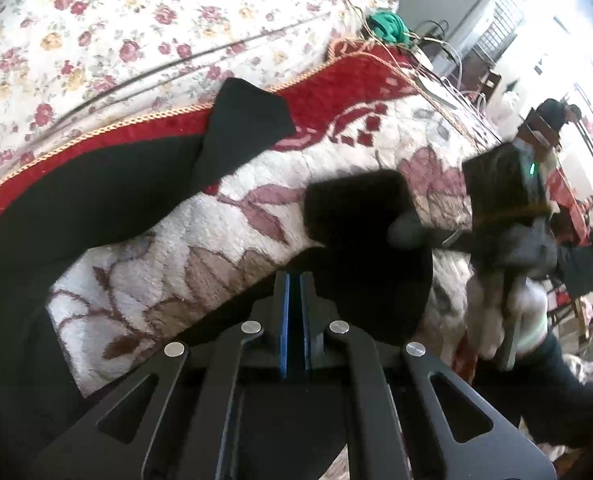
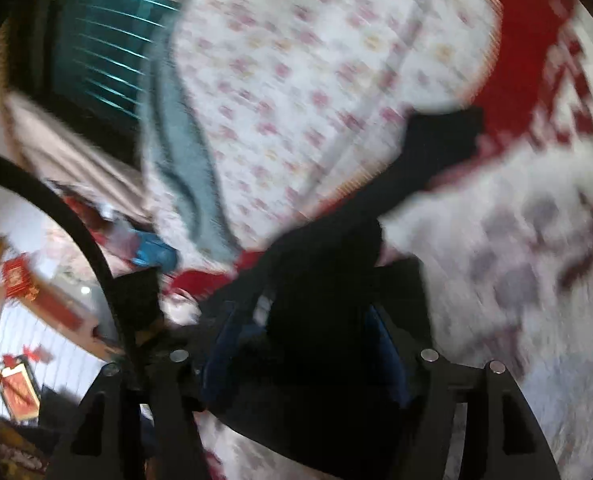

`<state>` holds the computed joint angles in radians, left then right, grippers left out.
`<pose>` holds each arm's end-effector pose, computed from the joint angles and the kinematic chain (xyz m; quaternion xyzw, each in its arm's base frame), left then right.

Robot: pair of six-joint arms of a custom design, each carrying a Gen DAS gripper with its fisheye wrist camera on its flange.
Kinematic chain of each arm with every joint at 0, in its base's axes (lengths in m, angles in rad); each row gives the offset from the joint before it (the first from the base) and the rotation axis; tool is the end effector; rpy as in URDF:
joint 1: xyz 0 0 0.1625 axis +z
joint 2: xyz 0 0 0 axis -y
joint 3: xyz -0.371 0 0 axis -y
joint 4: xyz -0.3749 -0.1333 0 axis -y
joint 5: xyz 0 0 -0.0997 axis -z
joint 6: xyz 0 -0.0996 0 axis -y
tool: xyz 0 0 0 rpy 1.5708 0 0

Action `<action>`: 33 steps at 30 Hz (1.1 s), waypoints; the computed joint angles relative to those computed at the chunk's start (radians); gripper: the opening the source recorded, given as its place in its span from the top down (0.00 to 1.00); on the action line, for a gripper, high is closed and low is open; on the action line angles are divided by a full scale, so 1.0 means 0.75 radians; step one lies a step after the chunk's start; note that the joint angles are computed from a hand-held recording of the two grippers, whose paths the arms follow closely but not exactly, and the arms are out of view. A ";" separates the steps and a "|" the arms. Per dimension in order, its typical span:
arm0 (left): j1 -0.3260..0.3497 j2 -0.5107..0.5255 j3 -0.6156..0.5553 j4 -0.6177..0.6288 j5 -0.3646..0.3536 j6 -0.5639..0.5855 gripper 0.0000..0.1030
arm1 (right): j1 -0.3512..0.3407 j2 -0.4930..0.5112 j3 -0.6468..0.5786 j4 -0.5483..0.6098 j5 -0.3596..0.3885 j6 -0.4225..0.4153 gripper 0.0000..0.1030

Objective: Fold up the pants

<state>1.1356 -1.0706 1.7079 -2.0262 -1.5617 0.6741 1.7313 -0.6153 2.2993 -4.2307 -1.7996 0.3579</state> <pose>-0.1141 -0.5637 0.1490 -0.5248 -0.8463 -0.0907 0.0063 0.1727 -0.3740 0.0324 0.1397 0.8680 -0.4760 0.0219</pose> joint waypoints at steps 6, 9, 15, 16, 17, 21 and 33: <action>0.003 -0.081 0.031 0.008 -0.006 0.045 0.98 | 0.195 0.069 -0.075 -0.079 -0.278 -0.060 0.75; 0.010 -0.116 0.044 0.002 0.003 0.032 0.98 | 0.324 0.093 -0.167 -0.001 -0.488 -0.100 0.75; 0.068 -0.161 0.012 -0.010 0.002 -0.036 0.98 | 0.449 0.181 -0.355 0.315 -0.621 -0.133 0.41; 0.078 -0.167 0.008 -0.012 0.009 -0.049 0.98 | 0.445 0.185 -0.351 0.342 -0.561 -0.120 0.41; 0.091 -0.175 0.003 -0.014 0.014 -0.070 0.98 | 0.432 0.186 -0.347 0.377 -0.485 -0.110 0.41; 0.124 -0.211 -0.007 0.027 -0.010 -0.089 0.98 | 0.485 0.173 -0.322 0.405 -0.511 -0.150 0.41; 0.058 -0.285 0.198 0.019 0.037 -0.032 0.97 | 0.358 0.017 -0.229 0.443 -0.568 -0.208 0.42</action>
